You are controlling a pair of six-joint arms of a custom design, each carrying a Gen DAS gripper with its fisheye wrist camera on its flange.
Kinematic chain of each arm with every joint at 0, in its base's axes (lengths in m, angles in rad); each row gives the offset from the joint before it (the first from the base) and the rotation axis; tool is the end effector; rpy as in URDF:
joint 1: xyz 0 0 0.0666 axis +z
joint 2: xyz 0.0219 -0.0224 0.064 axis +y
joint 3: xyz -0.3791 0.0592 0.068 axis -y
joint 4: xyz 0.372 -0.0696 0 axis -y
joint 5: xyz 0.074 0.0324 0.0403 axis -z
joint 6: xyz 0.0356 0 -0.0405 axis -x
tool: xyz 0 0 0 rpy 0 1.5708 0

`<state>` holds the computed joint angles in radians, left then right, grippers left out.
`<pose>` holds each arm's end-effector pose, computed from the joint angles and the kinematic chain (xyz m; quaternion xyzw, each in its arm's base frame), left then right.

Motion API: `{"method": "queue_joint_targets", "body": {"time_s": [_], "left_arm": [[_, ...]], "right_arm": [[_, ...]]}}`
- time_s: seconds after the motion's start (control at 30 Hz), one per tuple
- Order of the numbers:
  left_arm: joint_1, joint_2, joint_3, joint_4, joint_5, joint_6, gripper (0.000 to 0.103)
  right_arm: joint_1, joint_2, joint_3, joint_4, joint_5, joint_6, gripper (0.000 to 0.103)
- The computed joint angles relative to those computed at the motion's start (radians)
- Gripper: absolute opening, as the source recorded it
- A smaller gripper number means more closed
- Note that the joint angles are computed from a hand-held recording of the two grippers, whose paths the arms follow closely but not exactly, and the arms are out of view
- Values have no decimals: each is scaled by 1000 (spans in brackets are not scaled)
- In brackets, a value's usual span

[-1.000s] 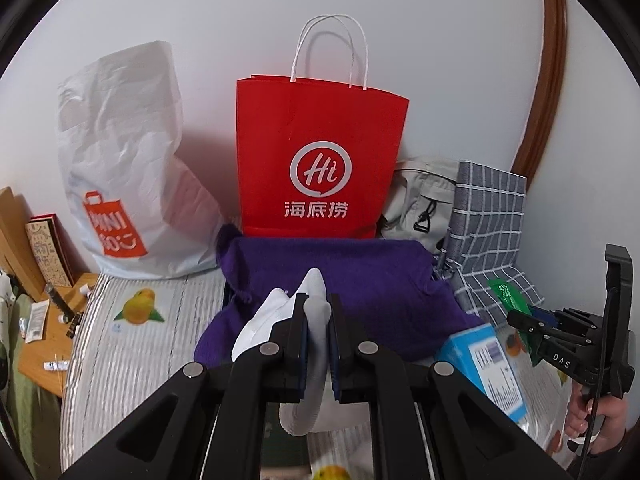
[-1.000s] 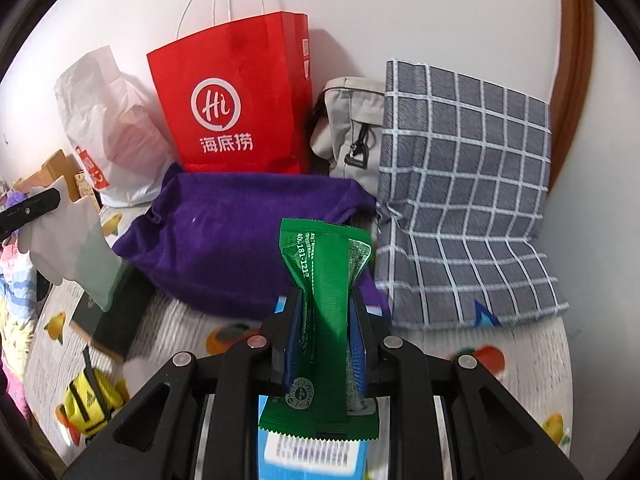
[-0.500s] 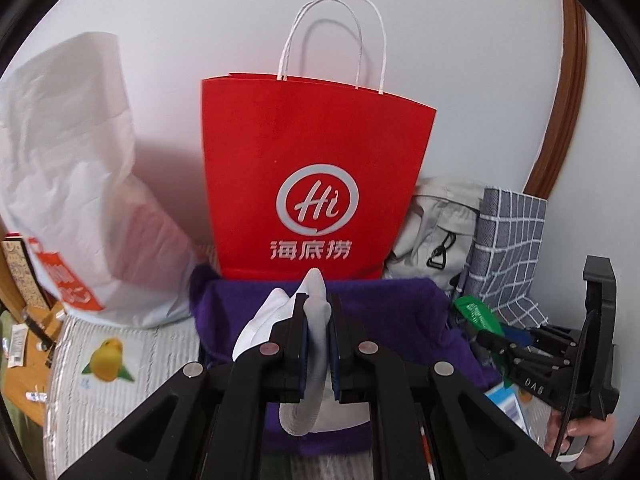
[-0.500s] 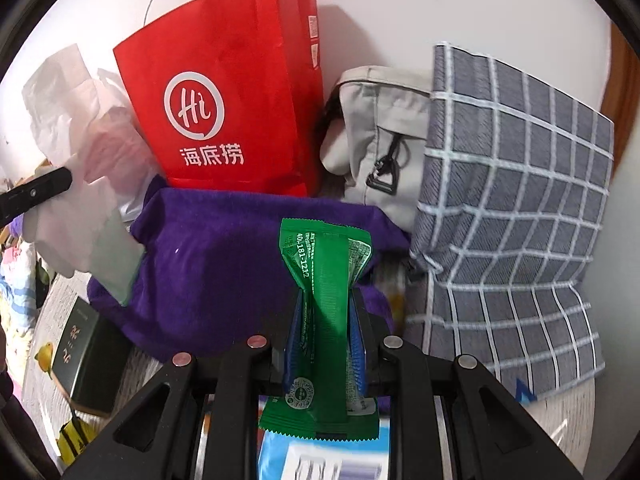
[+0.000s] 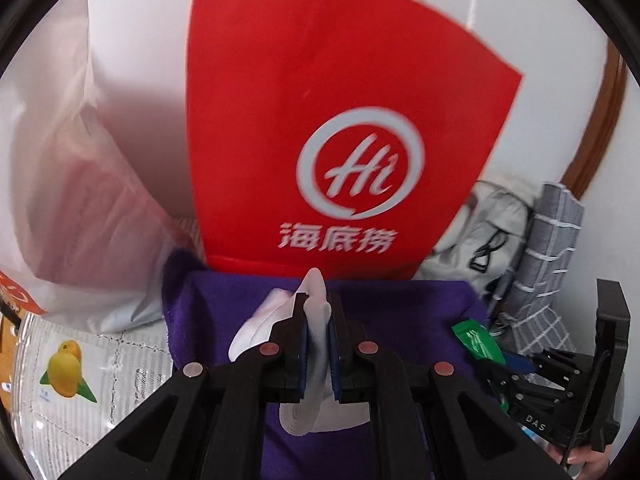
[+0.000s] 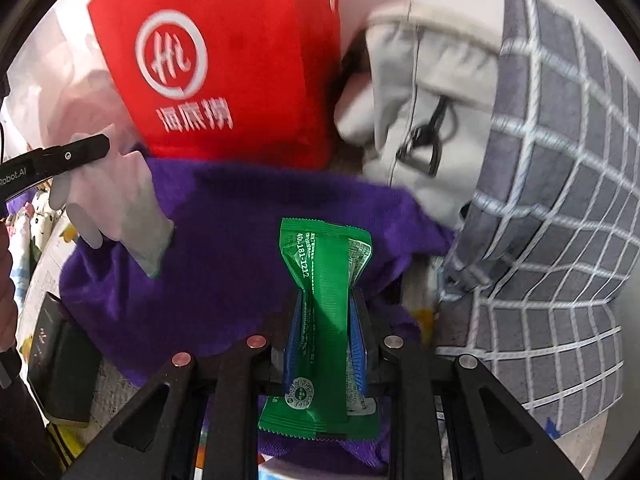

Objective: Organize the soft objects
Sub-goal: 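Carry the glove in the left gripper while the right carries the packet toward the purple towel, then open the left gripper over the purple towel while the right gripper releases the packet there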

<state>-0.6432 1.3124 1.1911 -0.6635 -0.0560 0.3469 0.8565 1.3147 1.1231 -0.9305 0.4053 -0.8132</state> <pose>0.3510 -0.2611 0.3919 0.1257 0.9149 -0.1591 0.3491 0.2749 0.2950 0.3475 0.0241 0.9557 0.0298 0.2917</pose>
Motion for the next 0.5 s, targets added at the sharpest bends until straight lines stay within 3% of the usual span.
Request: {"method": "queue_joint_targets", "body": {"time_s": [0.2,0.33,0.5], "left_arm": [[34,60,18,-72,43,12,9],[22,87,35,-120,-4,0,9],[8,104,40,-122,-22,-1,11]], "right_arm": [[-10,45,0,10,-29,-5,23],[5,63,16,-9,-1,-1,24],[3,89,22,-1,-14,-10,25]]}}
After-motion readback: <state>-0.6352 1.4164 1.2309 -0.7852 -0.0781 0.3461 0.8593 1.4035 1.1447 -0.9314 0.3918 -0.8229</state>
